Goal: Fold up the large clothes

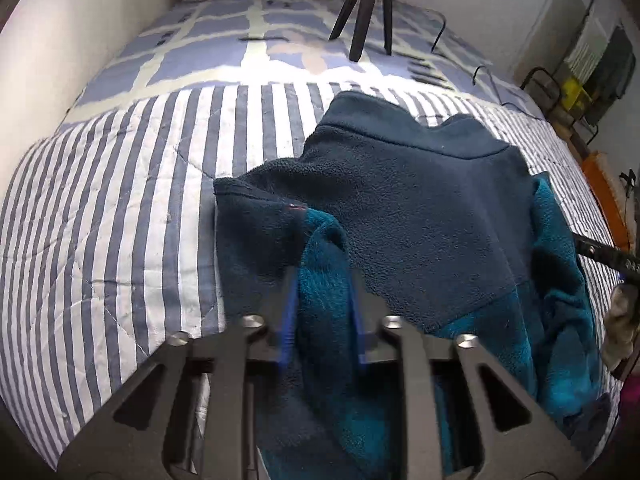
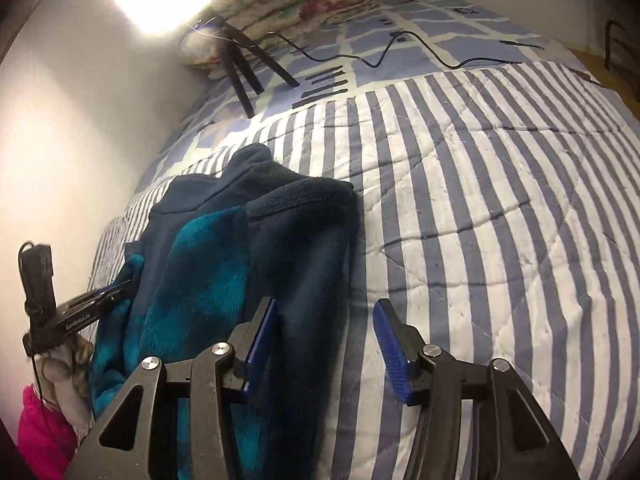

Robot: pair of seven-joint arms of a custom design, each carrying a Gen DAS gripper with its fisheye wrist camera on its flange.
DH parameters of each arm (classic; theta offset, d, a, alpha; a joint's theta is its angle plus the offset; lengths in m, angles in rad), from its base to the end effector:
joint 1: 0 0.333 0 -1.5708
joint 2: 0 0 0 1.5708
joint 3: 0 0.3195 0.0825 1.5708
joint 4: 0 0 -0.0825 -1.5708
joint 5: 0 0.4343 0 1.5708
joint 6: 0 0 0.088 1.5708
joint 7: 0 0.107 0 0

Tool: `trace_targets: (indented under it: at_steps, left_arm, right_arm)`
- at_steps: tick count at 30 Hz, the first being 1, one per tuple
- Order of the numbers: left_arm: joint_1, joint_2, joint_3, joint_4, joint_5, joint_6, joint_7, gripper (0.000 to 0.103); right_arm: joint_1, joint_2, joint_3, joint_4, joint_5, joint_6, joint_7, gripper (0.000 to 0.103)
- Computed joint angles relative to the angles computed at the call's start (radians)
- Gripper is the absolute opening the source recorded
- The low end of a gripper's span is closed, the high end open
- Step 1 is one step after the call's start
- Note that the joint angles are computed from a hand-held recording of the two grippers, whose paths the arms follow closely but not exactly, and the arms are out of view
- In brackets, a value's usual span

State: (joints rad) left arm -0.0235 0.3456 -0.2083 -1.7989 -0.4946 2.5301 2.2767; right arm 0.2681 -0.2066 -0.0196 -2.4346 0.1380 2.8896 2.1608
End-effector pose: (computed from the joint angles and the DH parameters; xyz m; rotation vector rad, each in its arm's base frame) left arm 0.7007 -0.1482 0.3766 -1.4204 2.5601 -0.8366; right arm 0.5296 0.1259 0.4318 -1.3075 2.1173 -0.2072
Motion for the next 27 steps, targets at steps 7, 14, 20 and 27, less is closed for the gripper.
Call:
trace_targets:
  at_steps: [7,14,20,27]
  left_arm:
    - [0.037,-0.043,-0.03,-0.029,-0.236,-0.022,0.195,0.014]
    - [0.069,0.029,-0.034,0.096,-0.2,-0.231,0.122,0.057]
    - [0.069,0.056,0.013,0.143,-0.231,-0.133,0.086,0.057]
    - [0.044,0.196,0.001,0.261,-0.075,-0.103,-0.049,0.057]
  right_arm:
    - [-0.02,0.017,0.009,0.022,-0.037,0.001,-0.008,0.04]
    - [0.015,0.025,-0.045,0.018,0.086,0.056,-0.121,0.043]
    - [0.095,0.066,-0.112,0.039,0.377,0.095,-0.341,0.043]
    - [0.069,0.139,-0.069,0.114,0.575,0.111,-0.494,0.04]
